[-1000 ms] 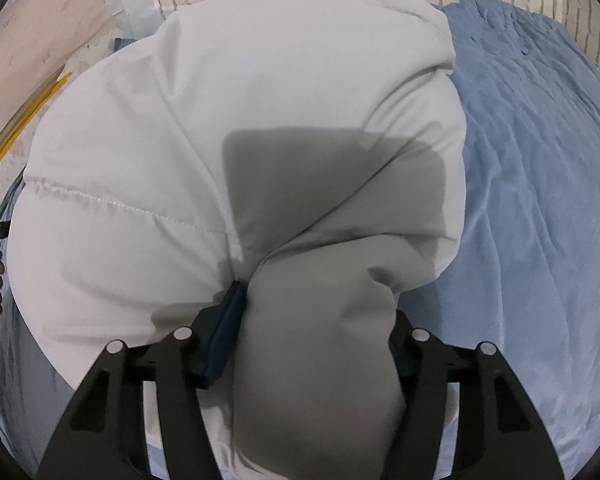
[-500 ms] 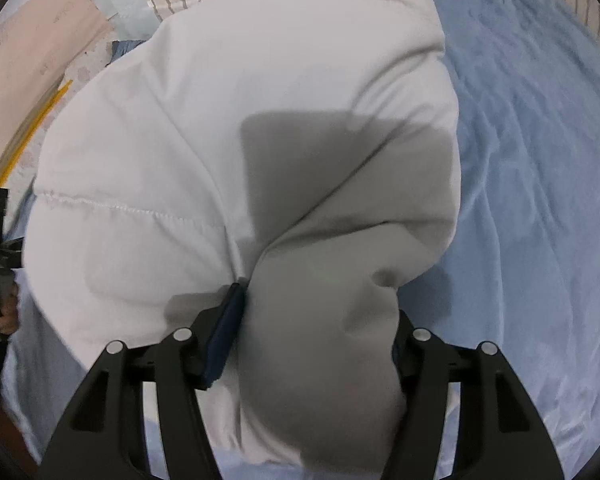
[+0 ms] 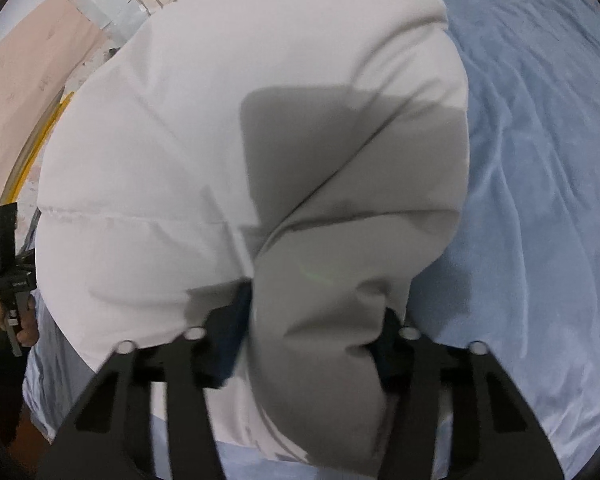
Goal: Fold large clothes
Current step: 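Grip the bundle sides with both tools and lift it off the sheet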
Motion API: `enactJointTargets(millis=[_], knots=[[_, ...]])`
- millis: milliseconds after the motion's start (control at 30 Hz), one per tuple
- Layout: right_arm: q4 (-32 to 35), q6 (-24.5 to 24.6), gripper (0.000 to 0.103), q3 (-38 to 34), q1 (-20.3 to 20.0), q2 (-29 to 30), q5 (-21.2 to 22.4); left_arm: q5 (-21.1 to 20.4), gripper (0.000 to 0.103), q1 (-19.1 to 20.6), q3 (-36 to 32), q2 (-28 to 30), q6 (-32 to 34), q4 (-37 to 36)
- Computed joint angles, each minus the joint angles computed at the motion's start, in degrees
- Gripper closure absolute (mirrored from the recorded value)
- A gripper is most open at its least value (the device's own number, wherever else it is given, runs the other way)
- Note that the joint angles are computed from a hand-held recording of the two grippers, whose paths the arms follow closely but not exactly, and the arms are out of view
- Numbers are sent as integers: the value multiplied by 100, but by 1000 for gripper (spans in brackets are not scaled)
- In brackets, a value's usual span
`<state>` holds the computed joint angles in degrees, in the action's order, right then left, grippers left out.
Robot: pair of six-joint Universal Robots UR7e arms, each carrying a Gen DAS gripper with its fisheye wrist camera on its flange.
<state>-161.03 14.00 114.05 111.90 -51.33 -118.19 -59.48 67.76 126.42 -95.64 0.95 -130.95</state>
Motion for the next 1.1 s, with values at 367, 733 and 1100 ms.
enactJointTargets(millis=[367, 733, 1100], knots=[[464, 124, 65, -395, 256, 275, -431, 252, 24, -58, 55, 58, -86, -64], [-108, -164, 90, -342, 633, 346, -808, 1492, 88, -1517, 686, -566, -1230, 320], [-662, -693, 94, -5, 1661, -633, -1724, 1692, 96, -3873, 924, -1023, -3216, 1853]])
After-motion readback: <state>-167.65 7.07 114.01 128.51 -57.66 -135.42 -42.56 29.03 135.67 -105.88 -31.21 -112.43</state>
